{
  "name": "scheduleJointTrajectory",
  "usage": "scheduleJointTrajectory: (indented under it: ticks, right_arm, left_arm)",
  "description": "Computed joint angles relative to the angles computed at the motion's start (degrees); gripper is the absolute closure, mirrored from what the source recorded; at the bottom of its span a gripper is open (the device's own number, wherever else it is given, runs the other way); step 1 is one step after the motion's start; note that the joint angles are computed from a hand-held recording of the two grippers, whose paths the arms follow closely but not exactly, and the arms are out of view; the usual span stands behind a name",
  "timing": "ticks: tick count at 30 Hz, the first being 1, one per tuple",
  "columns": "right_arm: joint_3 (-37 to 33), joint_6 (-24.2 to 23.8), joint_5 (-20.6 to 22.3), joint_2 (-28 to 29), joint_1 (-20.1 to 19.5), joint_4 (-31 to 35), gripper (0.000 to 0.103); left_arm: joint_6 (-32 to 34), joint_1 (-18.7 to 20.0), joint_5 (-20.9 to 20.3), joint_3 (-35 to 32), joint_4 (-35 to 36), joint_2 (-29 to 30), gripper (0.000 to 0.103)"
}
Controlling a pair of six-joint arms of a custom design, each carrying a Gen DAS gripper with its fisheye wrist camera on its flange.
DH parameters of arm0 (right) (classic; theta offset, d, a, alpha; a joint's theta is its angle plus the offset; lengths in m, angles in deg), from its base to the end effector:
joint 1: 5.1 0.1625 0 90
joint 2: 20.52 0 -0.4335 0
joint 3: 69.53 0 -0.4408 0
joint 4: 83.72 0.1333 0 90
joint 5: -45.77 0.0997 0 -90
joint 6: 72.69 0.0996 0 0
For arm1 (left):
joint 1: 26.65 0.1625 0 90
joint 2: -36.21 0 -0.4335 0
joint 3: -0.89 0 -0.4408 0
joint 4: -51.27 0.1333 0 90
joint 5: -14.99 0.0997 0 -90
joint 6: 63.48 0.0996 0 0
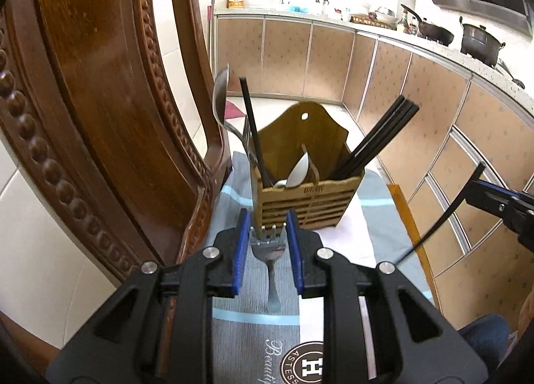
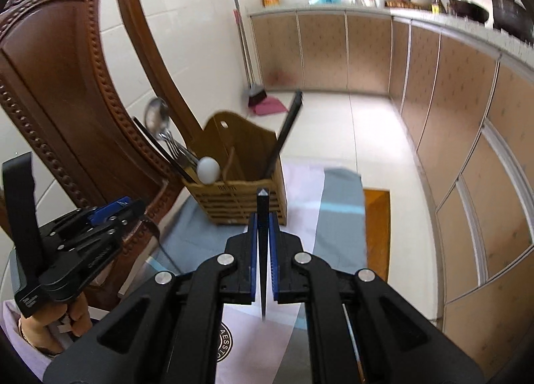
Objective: Organize utensils
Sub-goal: 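Lift the fork with the left gripper while the right gripper lifts the chopstick over the holder, then lower the fork and chopstick into the wooden holder and open both grippers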
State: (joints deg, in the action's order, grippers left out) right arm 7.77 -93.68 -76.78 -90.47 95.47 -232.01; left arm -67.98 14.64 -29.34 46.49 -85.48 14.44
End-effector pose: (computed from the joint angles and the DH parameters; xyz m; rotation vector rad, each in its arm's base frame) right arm 0.2093 -0.6871 0.5378 0.3194 -2.3129 1.0357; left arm -0.5599 -0.7639 0.1199 0.7279 2.3477 -0.9058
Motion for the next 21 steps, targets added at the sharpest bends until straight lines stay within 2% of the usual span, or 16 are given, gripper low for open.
scheduleJointTrajectory:
  ticks: [9,14,17,21]
  right_arm:
    - [-2.7,-1.4,-1.1,1.8,1.0,-0.2,0.096]
    - [-4.2,-0.8,-1.5,2.7,0.9,1.9,0.096]
    - [-6.2,-0.3,-1.7,3.5,1.0,3.8,0.096]
    - [-10.2,-0.6,-2.0,5.1,1.7,5.3,0.096]
  left_arm:
    - [1.5,-0.3,0.1,-3.3,0.3,1.5,0.081]
    - [1.3,-0.5,-0.2,-5.2,2.4,2.0,0.081]
    - [1.7,-0.6,-0.2,-8.1,3.7,3.0,0.081]
    - [4.0,-1.0,0.1,-16.4,5.7,6.5,0.081]
